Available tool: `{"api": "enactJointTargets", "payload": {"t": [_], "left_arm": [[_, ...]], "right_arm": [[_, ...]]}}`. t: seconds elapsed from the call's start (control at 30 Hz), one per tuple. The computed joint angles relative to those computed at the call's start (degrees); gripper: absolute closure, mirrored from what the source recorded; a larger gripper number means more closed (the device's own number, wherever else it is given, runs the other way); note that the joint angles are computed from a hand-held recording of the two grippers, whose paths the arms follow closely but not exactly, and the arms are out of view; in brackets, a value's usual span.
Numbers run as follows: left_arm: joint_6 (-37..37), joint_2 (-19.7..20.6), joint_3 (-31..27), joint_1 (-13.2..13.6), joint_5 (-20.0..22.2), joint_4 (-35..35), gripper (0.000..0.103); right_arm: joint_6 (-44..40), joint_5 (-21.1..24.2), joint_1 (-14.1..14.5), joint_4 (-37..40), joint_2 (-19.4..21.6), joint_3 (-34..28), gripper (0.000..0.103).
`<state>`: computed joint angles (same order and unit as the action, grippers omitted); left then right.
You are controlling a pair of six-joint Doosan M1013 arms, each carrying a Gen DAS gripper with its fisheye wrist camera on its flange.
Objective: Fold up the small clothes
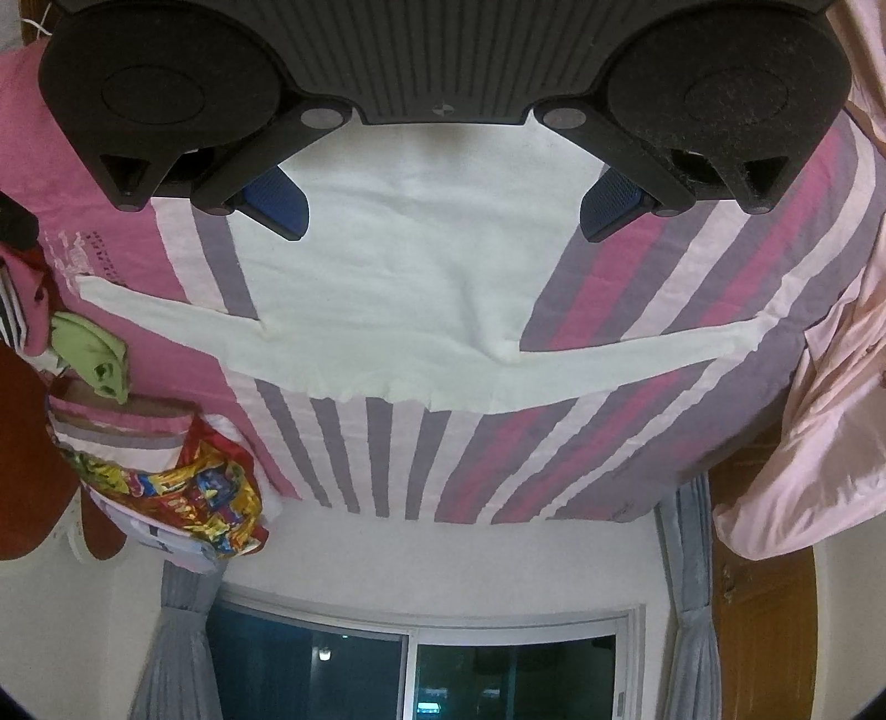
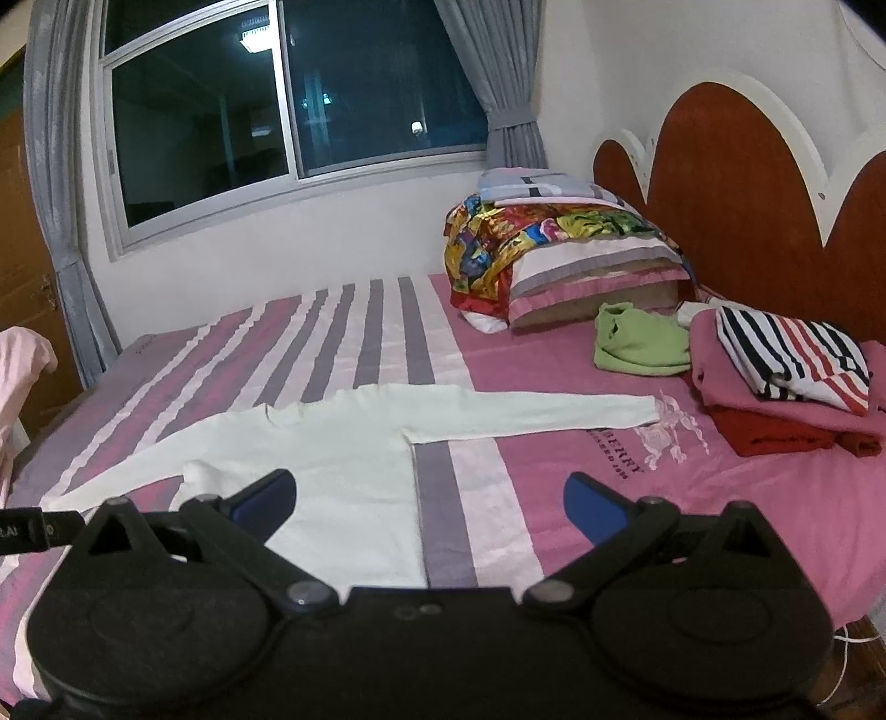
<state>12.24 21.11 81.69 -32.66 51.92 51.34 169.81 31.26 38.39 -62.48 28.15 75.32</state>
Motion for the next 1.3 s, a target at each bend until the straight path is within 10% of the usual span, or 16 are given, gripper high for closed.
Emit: {"api": "enactJointTargets", "payload": {"t": [1.3], "left_arm": [[5.4, 5.6, -5.3, 4.1, 0.4, -4.1, 0.000]], "right_arm": [[-7.8, 0.0, -1.9, 7.6, 5.8, -6.6, 0.000]]}}
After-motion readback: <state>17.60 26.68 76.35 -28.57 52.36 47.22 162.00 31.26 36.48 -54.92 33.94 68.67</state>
